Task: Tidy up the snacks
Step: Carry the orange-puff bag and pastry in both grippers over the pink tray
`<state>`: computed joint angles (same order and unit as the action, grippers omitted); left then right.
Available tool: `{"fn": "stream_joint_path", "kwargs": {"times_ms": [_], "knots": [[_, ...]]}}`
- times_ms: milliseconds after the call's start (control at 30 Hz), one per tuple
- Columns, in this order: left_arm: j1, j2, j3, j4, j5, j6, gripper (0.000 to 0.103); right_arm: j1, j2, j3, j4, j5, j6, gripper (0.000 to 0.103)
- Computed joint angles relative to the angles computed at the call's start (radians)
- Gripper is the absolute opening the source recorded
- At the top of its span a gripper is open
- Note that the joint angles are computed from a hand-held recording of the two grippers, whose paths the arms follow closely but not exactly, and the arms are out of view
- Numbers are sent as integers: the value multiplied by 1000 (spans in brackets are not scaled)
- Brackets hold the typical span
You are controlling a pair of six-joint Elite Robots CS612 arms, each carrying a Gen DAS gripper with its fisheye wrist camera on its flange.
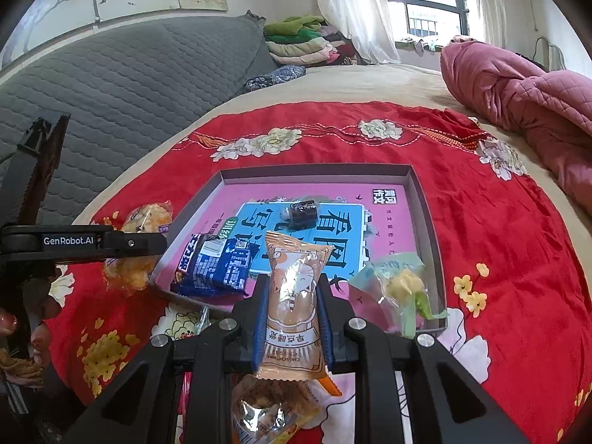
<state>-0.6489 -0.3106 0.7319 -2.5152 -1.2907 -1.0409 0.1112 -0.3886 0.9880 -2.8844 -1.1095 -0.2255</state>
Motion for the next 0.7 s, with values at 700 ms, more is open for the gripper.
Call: {"fn": "stream_joint_path", "kwargs": {"times_ms": [700], "knots": [[16, 83, -137, 51, -44, 42, 50, 12, 45, -89, 65, -58, 13, 24]]}}
